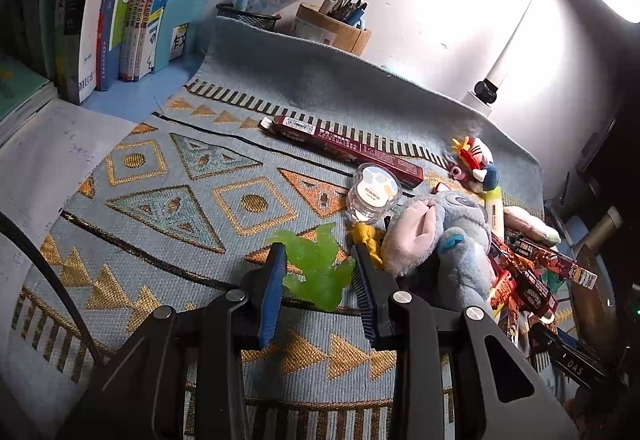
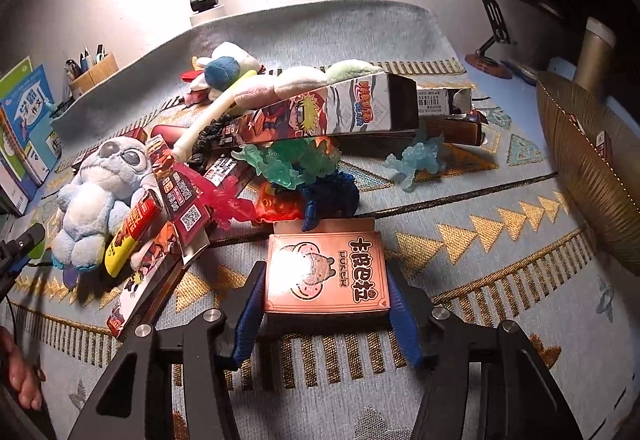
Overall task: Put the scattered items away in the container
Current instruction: 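Reach the left tool to the green frog toy while the right tool grasps the pink box, then grasp the green frog with the left tool, carry both items into the bowl, release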
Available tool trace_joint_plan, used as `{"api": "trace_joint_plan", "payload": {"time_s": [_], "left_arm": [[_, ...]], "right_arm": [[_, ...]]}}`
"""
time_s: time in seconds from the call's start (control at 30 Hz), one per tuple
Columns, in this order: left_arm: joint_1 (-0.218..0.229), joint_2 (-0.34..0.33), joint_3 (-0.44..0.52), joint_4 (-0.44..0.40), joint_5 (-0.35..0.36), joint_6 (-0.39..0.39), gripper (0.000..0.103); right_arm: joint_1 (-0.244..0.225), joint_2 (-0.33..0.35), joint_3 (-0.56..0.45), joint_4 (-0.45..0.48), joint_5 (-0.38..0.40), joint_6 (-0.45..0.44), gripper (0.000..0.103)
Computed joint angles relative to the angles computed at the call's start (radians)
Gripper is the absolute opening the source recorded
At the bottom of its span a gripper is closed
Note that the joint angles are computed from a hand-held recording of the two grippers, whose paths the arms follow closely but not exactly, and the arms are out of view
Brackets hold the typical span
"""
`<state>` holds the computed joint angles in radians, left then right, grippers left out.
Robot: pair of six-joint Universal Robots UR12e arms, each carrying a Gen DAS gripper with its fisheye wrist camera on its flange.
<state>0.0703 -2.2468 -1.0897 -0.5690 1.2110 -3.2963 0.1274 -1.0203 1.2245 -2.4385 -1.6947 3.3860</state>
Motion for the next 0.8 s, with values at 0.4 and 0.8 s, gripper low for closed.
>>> {"api": "trace_joint_plan", "payload": {"time_s": [0.4,0.8], "left_arm": [[-0.001,0.002,-0.004,0.003,0.005,-0.001,0.03],[-0.02,0.033,-0.04,0.039,-0.008,0.069,0.03]], "right_arm": [[-0.015,-0.084,0.108,-0.004,0.113,0.0,0.055],[-0.059,-0.186,0.229,-0.119,0.115,0.048,0.055]]}}
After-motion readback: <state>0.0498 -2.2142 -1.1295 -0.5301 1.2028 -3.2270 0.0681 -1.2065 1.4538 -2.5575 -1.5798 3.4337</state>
